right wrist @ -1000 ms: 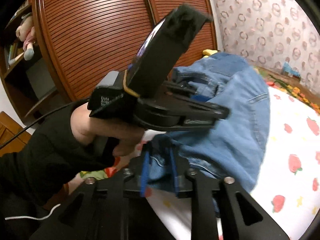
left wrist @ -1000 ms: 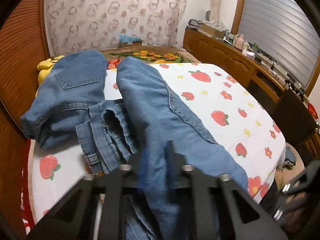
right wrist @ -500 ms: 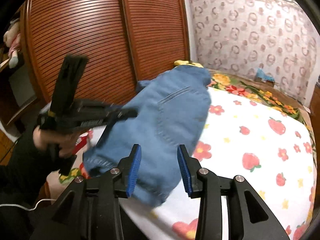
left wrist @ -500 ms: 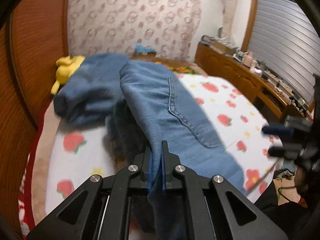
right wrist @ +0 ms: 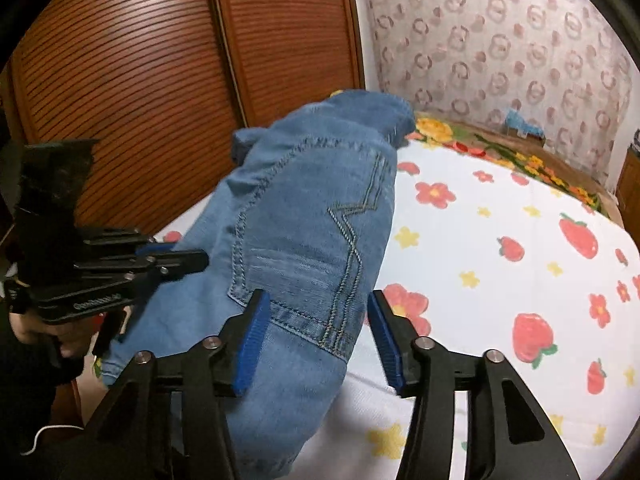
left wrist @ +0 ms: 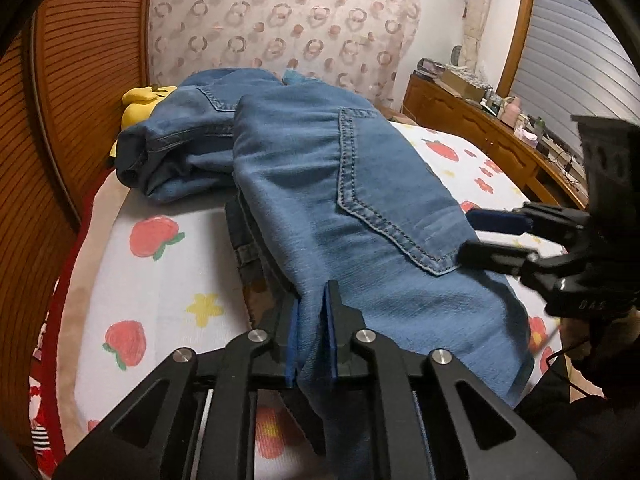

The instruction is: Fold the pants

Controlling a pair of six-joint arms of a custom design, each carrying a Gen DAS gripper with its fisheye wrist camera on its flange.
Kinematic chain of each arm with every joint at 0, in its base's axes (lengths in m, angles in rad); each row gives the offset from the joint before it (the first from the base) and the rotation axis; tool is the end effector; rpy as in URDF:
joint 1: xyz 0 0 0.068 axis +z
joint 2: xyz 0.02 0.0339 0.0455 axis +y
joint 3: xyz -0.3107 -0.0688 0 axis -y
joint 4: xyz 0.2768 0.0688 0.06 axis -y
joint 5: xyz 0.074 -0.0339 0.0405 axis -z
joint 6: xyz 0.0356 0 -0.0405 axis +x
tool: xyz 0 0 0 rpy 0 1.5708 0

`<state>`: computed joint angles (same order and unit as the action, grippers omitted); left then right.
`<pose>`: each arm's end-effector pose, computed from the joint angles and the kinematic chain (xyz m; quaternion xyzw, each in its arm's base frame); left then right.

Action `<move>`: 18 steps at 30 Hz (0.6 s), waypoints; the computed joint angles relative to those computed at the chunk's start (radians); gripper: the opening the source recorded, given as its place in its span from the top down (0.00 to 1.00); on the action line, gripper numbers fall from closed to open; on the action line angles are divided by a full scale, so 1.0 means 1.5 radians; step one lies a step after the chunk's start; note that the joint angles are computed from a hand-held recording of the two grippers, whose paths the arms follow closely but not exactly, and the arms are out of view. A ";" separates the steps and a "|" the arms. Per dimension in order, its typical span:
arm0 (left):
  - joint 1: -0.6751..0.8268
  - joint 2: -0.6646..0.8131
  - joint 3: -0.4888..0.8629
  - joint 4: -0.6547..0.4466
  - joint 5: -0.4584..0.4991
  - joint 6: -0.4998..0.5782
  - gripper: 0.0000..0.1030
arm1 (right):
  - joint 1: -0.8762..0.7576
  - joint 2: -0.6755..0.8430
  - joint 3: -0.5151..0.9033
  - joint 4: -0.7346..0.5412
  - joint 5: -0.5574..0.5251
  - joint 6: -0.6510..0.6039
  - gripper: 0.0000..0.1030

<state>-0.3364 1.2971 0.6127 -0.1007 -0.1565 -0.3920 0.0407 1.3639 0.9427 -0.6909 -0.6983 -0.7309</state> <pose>0.2526 -0.0824 0.2070 -0.0555 0.9198 -0.0685 0.3823 0.2770 0.0342 0.2684 -0.4164 0.8185 0.2412 0.3137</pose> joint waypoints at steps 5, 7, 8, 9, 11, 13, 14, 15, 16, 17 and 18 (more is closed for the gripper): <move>0.016 -0.020 0.003 -0.011 0.002 -0.004 0.54 | 0.002 0.039 0.027 0.000 0.005 -0.005 0.41; 0.028 -0.023 0.009 -0.013 0.013 0.002 0.54 | 0.006 0.052 0.038 0.006 0.003 0.004 0.40; 0.033 -0.020 0.012 -0.011 0.019 0.004 0.54 | 0.007 0.060 0.041 0.012 0.000 0.008 0.39; 0.042 -0.015 0.017 -0.011 0.026 0.008 0.54 | 0.004 0.065 0.045 0.011 -0.003 0.007 0.38; 0.061 0.004 0.025 -0.004 0.048 0.018 0.54 | 0.007 0.080 0.058 0.014 -0.002 0.010 0.37; 0.074 0.029 0.033 0.004 0.070 0.027 0.53 | 0.013 0.103 0.070 0.025 -0.004 0.014 0.34; 0.082 0.045 0.037 0.009 0.081 0.029 0.53 | 0.014 0.117 0.078 0.024 -0.007 0.015 0.33; 0.087 0.059 0.040 0.013 0.089 0.027 0.53 | 0.016 0.132 0.086 0.024 -0.010 0.017 0.32; 0.096 0.076 0.042 0.019 0.103 0.023 0.53 | 0.018 0.148 0.097 0.021 -0.015 0.021 0.31; 0.107 0.084 0.042 0.026 0.119 0.022 0.53 | 0.022 0.163 0.108 0.019 -0.017 0.027 0.31; 0.114 0.089 0.040 0.035 0.131 0.019 0.53 | 0.028 0.174 0.114 0.021 -0.016 0.032 0.30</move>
<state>-0.1658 1.4303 0.6727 -0.0488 0.0403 -0.3628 0.0828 1.6249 1.1144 -0.6589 -0.7217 -0.6824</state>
